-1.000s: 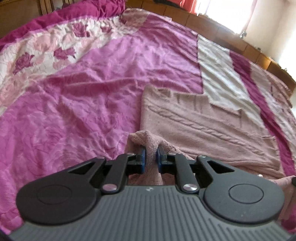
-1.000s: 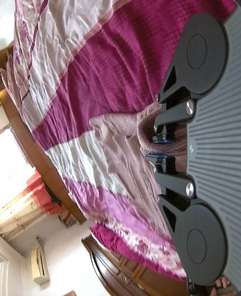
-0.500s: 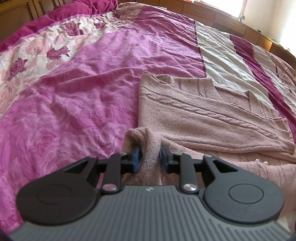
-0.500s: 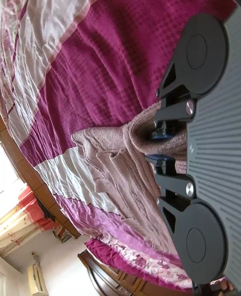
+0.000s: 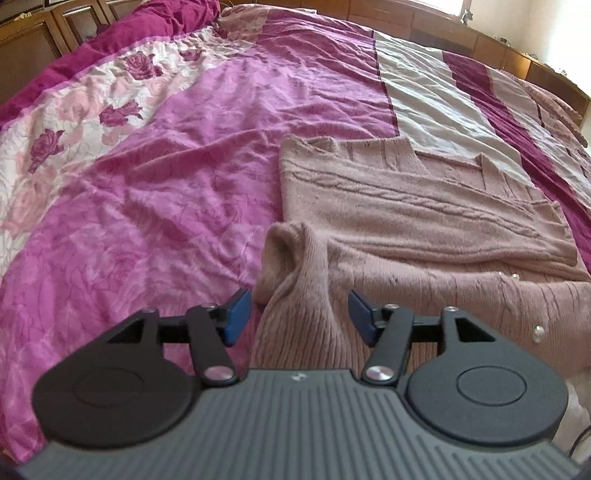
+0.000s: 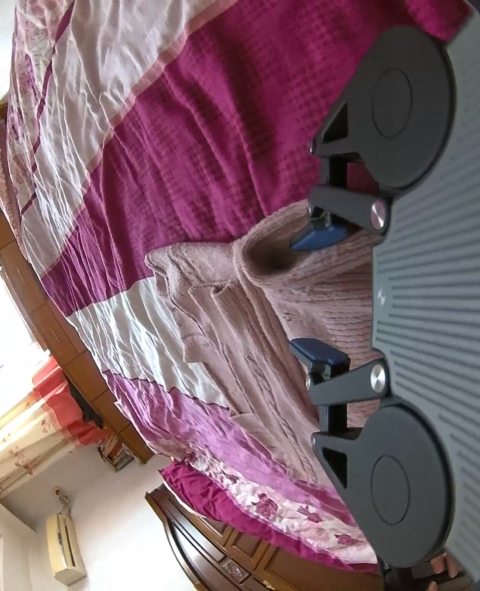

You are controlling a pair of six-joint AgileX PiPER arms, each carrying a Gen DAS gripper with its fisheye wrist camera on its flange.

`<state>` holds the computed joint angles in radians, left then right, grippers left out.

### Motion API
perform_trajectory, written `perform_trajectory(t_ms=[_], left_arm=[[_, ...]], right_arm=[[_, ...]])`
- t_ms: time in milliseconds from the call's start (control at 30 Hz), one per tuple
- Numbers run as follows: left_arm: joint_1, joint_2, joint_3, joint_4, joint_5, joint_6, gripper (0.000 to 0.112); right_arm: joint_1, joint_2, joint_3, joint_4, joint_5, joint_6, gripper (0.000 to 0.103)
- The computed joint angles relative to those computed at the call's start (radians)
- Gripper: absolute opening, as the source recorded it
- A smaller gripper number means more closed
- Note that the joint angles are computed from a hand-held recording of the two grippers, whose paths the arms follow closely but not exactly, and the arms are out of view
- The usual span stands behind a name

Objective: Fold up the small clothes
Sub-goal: 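Move both open grippers to the folded hem edge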

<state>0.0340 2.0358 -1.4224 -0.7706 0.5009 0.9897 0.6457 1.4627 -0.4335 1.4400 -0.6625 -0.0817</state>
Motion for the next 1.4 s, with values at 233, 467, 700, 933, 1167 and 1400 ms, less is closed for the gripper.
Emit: perform_trajectory(t_ms=[233,467,700,933,1167,1400], left_arm=[[0.021,-0.007,0.017,0.003,0.037,0.017,0.060],[0.022,0.006,0.028,0.058,0.044,-0.018,0.060],[0.017,0.004,0.057,0.072,0.031,0.002,0.061],[0.008,-0.001,0.080,0.054,0.007,0.040,0.064],[0.025,0.008,0.061,0.023,0.061,0.068,0.064],[0.019,0.014,0.064,-0.001,0.063,0.100,0.049]], right_arm=[[0.080,-0.058,0.005,0.133,0.007,-0.131,0.070],[0.081,-0.051,0.023,0.133,0.077,-0.115,0.072],[0.061,-0.024,0.042,0.007,0.137,0.012,0.073],[0.048,-0.002,0.040,-0.065,0.157,0.072,0.075],[0.029,-0.006,0.041,-0.143,0.188,0.111,0.075],[-0.019,0.018,0.052,-0.349,0.201,0.284,0.062]])
